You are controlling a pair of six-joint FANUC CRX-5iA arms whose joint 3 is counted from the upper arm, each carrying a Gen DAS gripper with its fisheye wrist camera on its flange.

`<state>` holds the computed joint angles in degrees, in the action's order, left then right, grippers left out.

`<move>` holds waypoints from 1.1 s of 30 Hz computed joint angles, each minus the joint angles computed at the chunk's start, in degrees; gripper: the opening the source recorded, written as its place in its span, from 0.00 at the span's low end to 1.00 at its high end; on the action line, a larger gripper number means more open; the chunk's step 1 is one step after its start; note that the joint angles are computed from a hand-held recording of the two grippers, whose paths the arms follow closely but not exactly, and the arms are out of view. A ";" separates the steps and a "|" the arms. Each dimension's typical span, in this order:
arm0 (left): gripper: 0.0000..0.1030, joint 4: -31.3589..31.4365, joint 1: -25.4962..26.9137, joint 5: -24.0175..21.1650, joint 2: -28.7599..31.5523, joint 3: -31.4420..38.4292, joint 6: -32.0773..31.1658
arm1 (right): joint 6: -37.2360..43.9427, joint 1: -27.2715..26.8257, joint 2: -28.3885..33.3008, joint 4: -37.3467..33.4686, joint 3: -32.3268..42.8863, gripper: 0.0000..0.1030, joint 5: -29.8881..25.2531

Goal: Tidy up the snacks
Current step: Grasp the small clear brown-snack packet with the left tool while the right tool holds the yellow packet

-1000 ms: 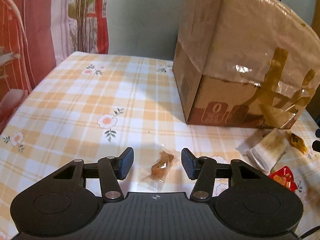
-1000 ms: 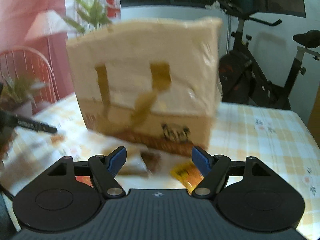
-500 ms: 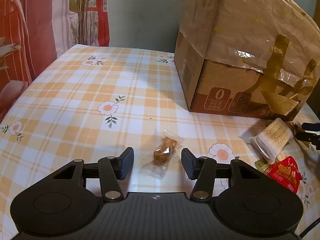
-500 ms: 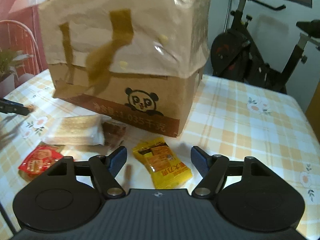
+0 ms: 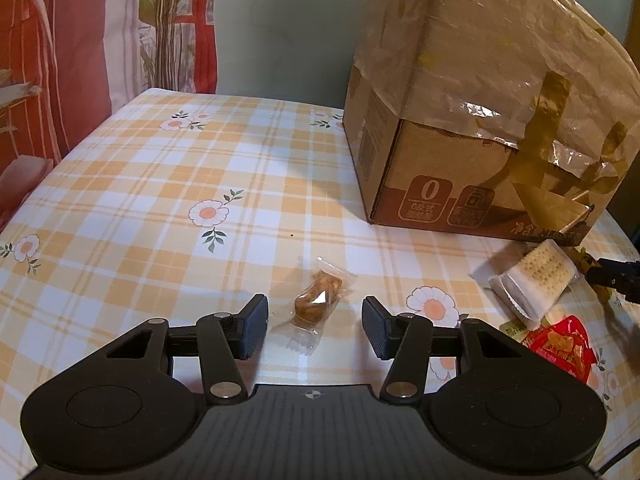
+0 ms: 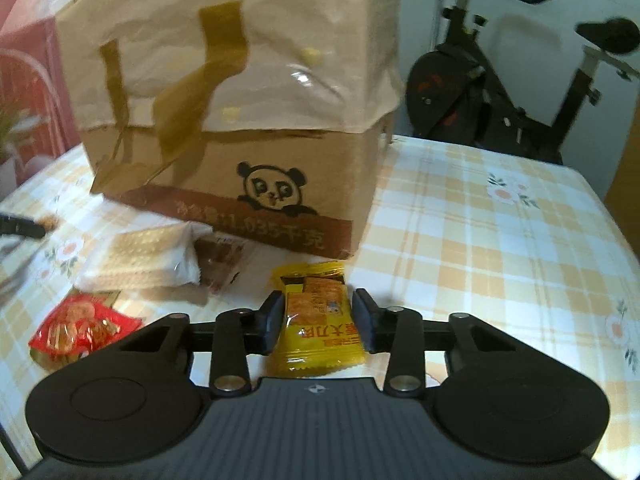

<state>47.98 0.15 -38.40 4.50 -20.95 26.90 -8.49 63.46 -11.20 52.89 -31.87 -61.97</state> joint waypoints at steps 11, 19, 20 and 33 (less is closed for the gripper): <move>0.51 0.49 -0.27 1.63 -0.73 -1.14 -1.73 | 1.43 2.37 2.32 2.66 0.44 0.35 -3.45; 0.51 -0.67 -1.10 2.97 0.48 0.28 -1.03 | 2.31 1.95 1.82 3.17 -0.26 0.35 -1.69; 0.51 -0.79 -1.27 3.17 0.75 0.58 -0.62 | 2.43 1.89 1.81 3.17 -0.27 0.35 -1.50; 0.49 -2.04 -1.39 -1.88 0.03 1.10 -0.62 | 2.17 1.62 1.38 3.27 -0.66 0.35 -0.59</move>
